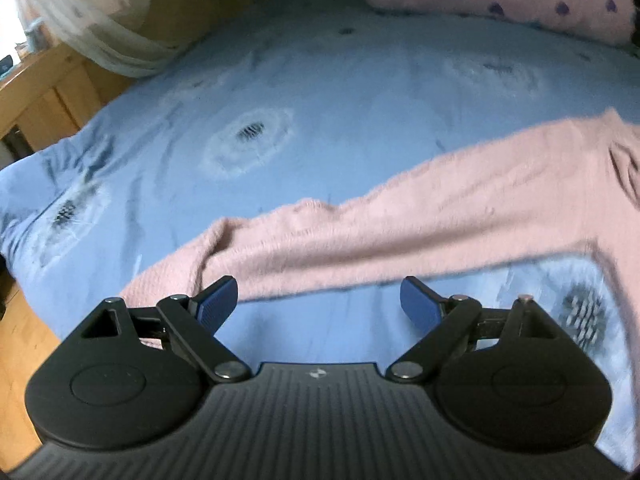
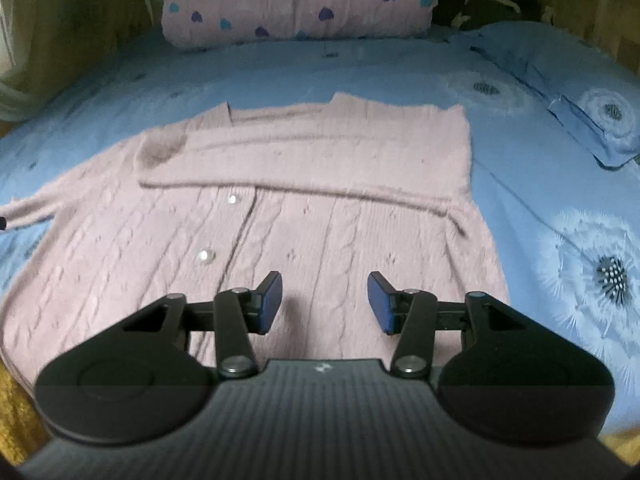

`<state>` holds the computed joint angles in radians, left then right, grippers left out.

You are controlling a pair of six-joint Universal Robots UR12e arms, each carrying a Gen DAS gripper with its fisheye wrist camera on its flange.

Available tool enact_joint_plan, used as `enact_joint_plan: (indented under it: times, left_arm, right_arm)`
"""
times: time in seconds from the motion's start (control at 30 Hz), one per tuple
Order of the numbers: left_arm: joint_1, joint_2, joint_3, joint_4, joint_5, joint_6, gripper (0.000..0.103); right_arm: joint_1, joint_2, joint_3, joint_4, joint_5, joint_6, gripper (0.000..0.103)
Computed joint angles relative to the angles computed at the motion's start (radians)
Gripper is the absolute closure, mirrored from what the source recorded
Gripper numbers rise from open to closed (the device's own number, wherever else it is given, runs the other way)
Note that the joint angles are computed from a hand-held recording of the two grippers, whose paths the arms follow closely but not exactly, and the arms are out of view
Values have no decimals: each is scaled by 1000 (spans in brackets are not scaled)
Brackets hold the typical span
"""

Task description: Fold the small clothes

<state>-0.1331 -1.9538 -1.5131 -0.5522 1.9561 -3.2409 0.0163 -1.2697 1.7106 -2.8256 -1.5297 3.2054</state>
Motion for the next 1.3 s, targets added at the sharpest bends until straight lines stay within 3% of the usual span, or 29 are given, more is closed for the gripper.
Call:
enact_joint_plan:
  times: [0.23,0.43,0.57,0.67,0.8,0.87,0.93,1.1,1.2,1.3]
  left_arm:
    - [-4,-7,-53,103,-6,119,8]
    - [-25,-50,-40,189,122,215,1]
    - [-30,-79,-13,201,169,230,1]
    - [-23,-99,6,214,165,232,0]
    - [0,-101,21,194,97,204,1]
    - [14,-95,15,202,37,182,14]
    - [26,-85,5,209,-22,155,35]
    - [27,-83,-8,245,-30,120,69]
    - [38,-68,-19,275,-88,65,77]
    - [40,-58,-18,344,-116,23,78]
  right_arm:
    - [20,8,-5,33,-61,8,54]
    - [38,17,-9,24,-111,-24,51]
    - [42,21,-1,-1,-123,-27,49]
    - [40,22,2,-10,-120,-24,47]
    - [35,24,3,-19,-112,-15,45]
    - [35,27,4,-30,-112,-14,44]
    - [35,30,7,-44,-113,-15,43]
    - [35,33,13,-68,-111,-5,42]
    - [34,34,14,-73,-108,2,42]
    - [32,32,17,-79,-102,6,42]
